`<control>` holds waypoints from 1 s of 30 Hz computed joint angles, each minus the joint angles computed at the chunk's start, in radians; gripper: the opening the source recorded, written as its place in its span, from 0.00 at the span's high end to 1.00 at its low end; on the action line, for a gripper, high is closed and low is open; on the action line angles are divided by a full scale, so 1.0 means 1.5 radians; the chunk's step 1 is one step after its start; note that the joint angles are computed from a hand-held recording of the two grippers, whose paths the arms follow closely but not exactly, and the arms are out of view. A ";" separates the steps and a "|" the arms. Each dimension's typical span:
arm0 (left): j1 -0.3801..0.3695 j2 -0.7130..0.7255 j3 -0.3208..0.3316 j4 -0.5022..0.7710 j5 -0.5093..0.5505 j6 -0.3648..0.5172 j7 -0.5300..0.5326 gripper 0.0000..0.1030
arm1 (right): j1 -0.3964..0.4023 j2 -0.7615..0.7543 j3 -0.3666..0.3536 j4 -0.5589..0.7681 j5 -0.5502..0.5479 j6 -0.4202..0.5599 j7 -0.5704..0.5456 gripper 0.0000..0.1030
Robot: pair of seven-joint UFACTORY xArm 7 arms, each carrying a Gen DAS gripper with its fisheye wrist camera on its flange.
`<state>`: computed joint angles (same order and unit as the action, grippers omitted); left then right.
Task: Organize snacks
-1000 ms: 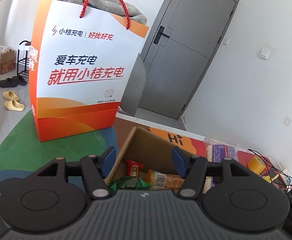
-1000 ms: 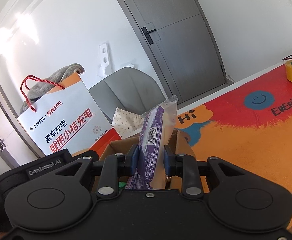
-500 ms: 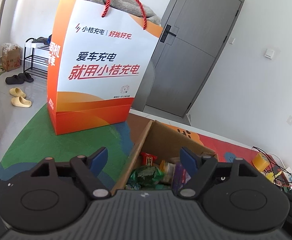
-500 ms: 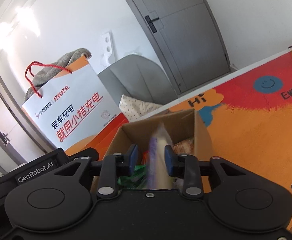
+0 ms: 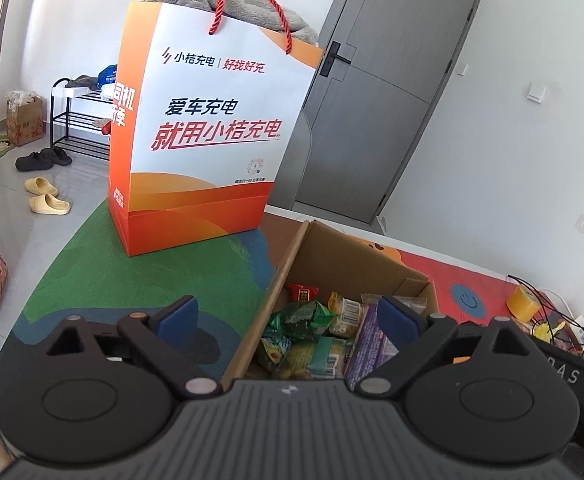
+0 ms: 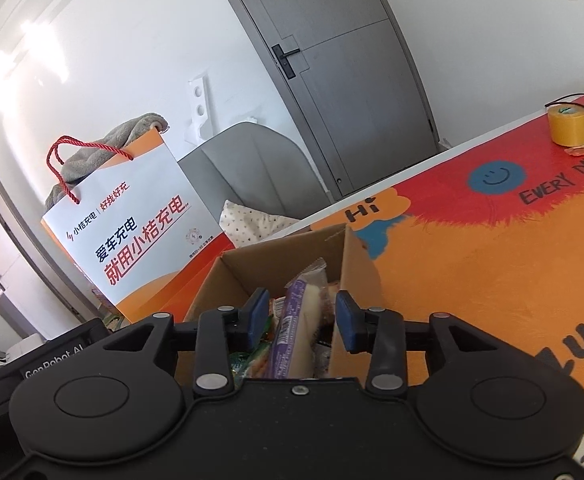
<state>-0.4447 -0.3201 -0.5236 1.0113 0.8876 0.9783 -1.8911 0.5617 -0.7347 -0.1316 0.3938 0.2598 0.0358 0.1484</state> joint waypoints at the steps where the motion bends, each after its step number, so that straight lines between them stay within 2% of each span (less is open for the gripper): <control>1: -0.002 0.002 -0.002 0.003 -0.001 0.004 0.005 0.06 | -0.009 -0.009 0.005 -0.004 -0.002 0.005 0.001 0.57; 7: -0.020 0.023 -0.011 0.032 -0.005 0.034 0.039 0.03 | -0.050 -0.066 0.018 -0.025 -0.018 0.038 -0.005 0.46; 10: -0.035 0.034 -0.013 0.046 -0.002 0.049 0.050 0.03 | -0.071 -0.095 0.023 -0.036 -0.025 0.057 -0.011 0.37; 12: -0.044 0.039 -0.010 0.051 -0.002 0.050 0.057 0.03 | -0.092 -0.114 0.033 -0.043 -0.031 0.070 -0.012 0.26; 16: -0.064 0.050 -0.007 0.065 -0.006 0.058 0.078 0.03 | -0.112 -0.154 0.030 -0.056 -0.039 0.098 -0.026 0.22; 21: -0.086 0.061 -0.010 0.085 -0.006 0.095 0.091 0.02 | -0.139 -0.206 0.028 -0.071 -0.044 0.130 -0.043 0.10; 30: -0.118 0.065 -0.018 0.103 -0.010 0.118 0.122 0.00 | -0.181 -0.291 0.024 -0.084 -0.048 0.208 -0.080 0.00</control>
